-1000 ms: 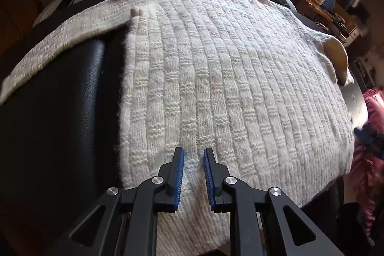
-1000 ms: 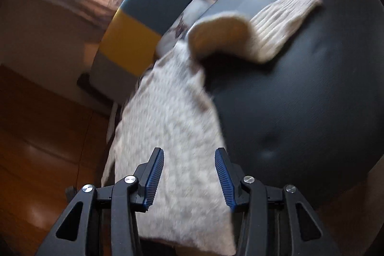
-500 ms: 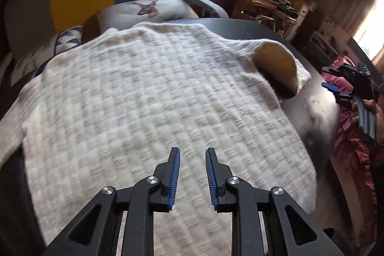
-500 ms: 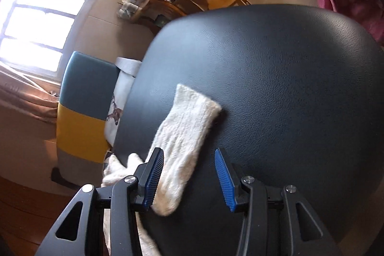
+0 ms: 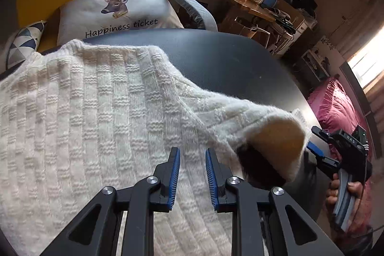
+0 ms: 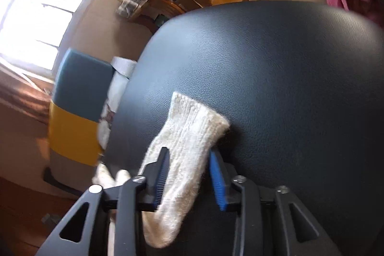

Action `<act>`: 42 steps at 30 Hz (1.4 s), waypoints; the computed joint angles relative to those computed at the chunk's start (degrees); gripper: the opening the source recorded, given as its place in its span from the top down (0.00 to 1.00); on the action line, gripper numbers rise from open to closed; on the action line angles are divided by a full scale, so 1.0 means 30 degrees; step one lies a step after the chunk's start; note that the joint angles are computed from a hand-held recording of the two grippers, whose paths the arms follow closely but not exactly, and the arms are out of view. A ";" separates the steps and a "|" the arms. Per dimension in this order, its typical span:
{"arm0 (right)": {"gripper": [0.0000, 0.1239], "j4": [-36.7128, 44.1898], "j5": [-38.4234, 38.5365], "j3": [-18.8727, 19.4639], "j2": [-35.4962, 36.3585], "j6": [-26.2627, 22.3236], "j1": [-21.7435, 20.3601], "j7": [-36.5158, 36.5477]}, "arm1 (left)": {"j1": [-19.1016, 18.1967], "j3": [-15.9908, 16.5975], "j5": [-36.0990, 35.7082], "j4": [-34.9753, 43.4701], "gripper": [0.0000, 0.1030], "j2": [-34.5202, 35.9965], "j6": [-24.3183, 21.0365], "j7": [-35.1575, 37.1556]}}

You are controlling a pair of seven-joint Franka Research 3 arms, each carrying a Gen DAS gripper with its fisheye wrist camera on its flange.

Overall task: Fold clothes
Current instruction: 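Grasp the sweater sleeve cuff with the right gripper, then fold the held sleeve across the sweater body with the right gripper and release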

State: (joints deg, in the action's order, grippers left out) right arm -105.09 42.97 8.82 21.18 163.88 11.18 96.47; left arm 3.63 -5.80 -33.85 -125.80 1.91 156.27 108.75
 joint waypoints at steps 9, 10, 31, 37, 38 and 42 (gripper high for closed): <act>0.94 0.2532 -1.4496 -0.4865 0.0680 -0.3237 0.4593 0.5933 | 0.0257 -0.0483 0.3197 0.0234 0.78 0.1150 0.0273 -0.1366; 0.94 0.2463 -1.5510 -0.4323 0.0481 -0.3146 0.4117 0.6330 | 0.0311 -0.0522 0.3098 0.0249 0.78 0.1156 0.0217 -0.1281; 0.77 0.0787 0.3503 -0.1223 0.0246 -0.1349 0.0455 -0.2872 | 0.0468 -0.0520 0.3167 0.0455 0.78 0.1153 -0.0149 -0.1133; 0.75 0.2826 0.5694 0.0580 0.1753 -0.3126 -0.1149 -0.5499 | 0.0458 -0.0513 0.3410 0.0482 0.78 0.1140 -0.0128 -0.1265; 0.76 0.2809 0.6731 0.0884 0.1885 -0.2837 -0.1323 -0.6177 | 0.0447 -0.0514 0.3462 0.0474 0.78 0.1133 -0.0109 -0.1293; 0.92 0.2617 0.6428 -0.0682 0.1830 -0.1348 0.0419 -0.5636 | 0.0438 -0.0533 0.3464 0.0414 0.77 0.1102 -0.0015 -0.1201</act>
State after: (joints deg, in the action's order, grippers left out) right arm -97.23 62.26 6.77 26.67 159.84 12.43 79.56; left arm 4.94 -7.40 -23.46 -124.56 5.22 156.22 105.15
